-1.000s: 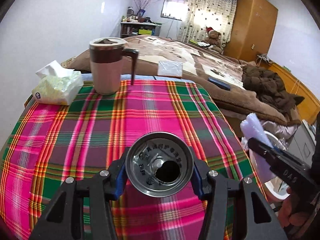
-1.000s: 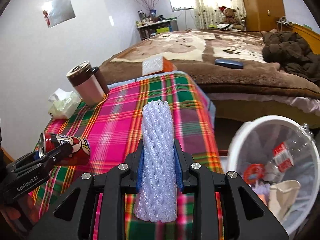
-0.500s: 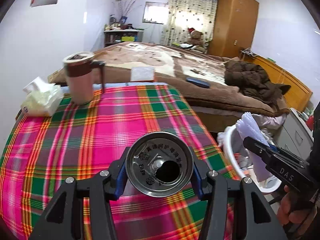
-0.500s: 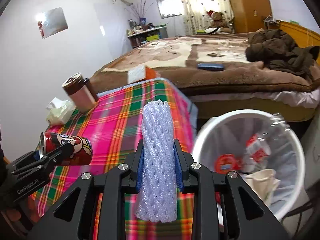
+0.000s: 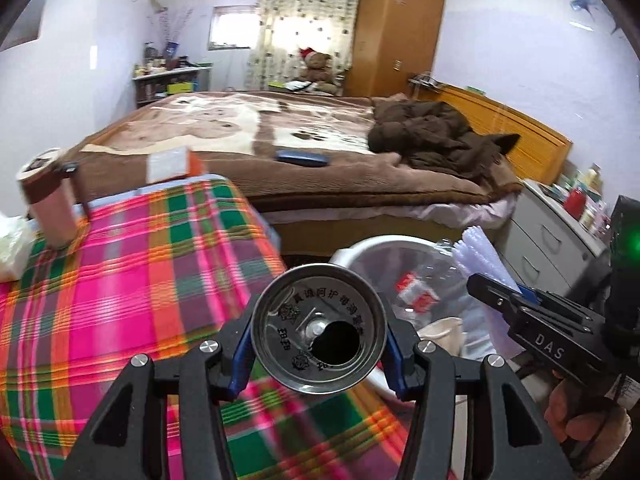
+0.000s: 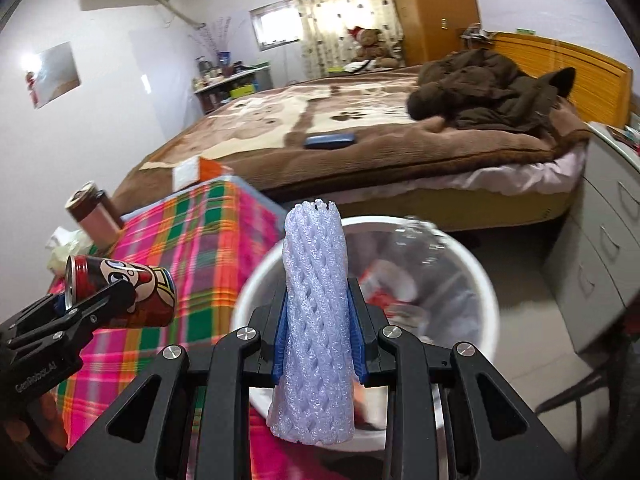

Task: Collect trash
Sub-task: 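Carry the foam sleeve and red can over the bin with both grippers, then open both grippers to drop the can and foam sleeve into the bin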

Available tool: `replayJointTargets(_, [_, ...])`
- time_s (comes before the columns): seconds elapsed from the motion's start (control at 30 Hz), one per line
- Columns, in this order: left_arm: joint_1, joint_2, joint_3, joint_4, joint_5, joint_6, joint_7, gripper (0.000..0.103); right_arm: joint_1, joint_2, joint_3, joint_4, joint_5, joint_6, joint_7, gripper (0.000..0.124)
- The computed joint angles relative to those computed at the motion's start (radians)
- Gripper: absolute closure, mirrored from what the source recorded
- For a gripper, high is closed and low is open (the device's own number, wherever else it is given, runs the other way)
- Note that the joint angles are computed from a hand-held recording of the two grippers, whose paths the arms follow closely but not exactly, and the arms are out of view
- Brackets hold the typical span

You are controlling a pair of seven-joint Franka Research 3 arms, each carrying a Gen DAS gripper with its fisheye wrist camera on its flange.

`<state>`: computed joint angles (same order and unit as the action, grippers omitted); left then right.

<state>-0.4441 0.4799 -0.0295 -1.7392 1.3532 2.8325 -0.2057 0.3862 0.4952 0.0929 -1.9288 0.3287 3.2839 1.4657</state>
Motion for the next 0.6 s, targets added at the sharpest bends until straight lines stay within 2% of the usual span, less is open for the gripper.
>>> replayJointTargets(0.17, [-0.009,0.087,-0.012,0.102,-0.081,0.038,0.103,0.048,0.07,0.011,-0.106,0.014,0.013,-0.036,0.028,0.097])
replayJointTargets(0.27, [-0.011,0.138,-0.019,0.154,-0.17,0.064,0.193,0.048,0.125,0.025,-0.181,0.028,0.001,-0.067,0.058,0.097])
replayJointTargets(0.47, [-0.032,0.187,-0.01,0.203,-0.307,0.067,0.334,0.048,0.134,0.033,-0.214,0.035,-0.042,-0.111,0.096,0.096])
replayJointTargets(0.53, [-0.051,0.188,0.013,0.202,-0.328,0.075,0.348,0.048,0.112,0.036,-0.194,0.04,-0.057,-0.118,0.095,0.096])
replayJointTargets(0.6, [-0.072,0.187,0.043,0.196,-0.347,0.088,0.347,0.044,0.137,0.04,-0.227,0.041,-0.073,-0.124,0.118,0.094])
